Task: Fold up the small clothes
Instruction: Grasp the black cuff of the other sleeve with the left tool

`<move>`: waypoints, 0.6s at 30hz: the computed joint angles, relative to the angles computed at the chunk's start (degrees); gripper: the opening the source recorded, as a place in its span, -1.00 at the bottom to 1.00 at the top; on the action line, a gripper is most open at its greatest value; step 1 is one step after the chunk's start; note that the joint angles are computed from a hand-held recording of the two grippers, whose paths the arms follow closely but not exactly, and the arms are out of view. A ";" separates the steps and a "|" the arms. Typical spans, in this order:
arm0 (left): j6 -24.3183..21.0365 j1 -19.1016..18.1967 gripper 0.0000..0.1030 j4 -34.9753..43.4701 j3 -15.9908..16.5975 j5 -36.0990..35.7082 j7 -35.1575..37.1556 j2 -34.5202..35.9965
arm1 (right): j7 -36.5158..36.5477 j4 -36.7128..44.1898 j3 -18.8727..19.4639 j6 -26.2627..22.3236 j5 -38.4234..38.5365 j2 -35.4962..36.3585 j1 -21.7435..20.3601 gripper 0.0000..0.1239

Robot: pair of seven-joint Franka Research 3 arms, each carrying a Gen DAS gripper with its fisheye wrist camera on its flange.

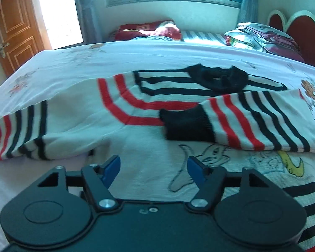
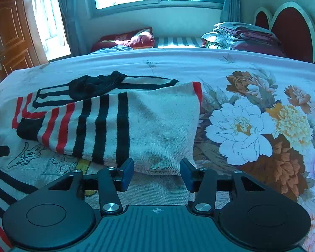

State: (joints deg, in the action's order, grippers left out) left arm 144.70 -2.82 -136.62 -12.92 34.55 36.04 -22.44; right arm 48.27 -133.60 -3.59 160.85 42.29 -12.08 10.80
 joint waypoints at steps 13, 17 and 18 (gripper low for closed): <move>13.09 16.78 0.20 -18.84 14.11 -9.61 -6.22 -16.83 | 13.49 -0.90 5.11 4.45 -8.26 0.35 -0.33 -0.22; 22.10 18.83 -0.09 -21.23 20.39 -15.15 -2.88 -14.57 | 26.74 -1.56 8.85 6.33 -19.24 0.28 -2.00 -0.22; 24.21 18.73 -0.11 -21.39 21.90 -16.37 -1.60 -13.83 | 30.15 -1.72 9.80 6.56 -22.23 0.19 -2.61 -0.22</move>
State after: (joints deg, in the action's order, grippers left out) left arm 168.91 15.91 -158.01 8.98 18.18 34.44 -36.27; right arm 78.42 -135.32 6.21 167.40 20.06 -11.89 8.19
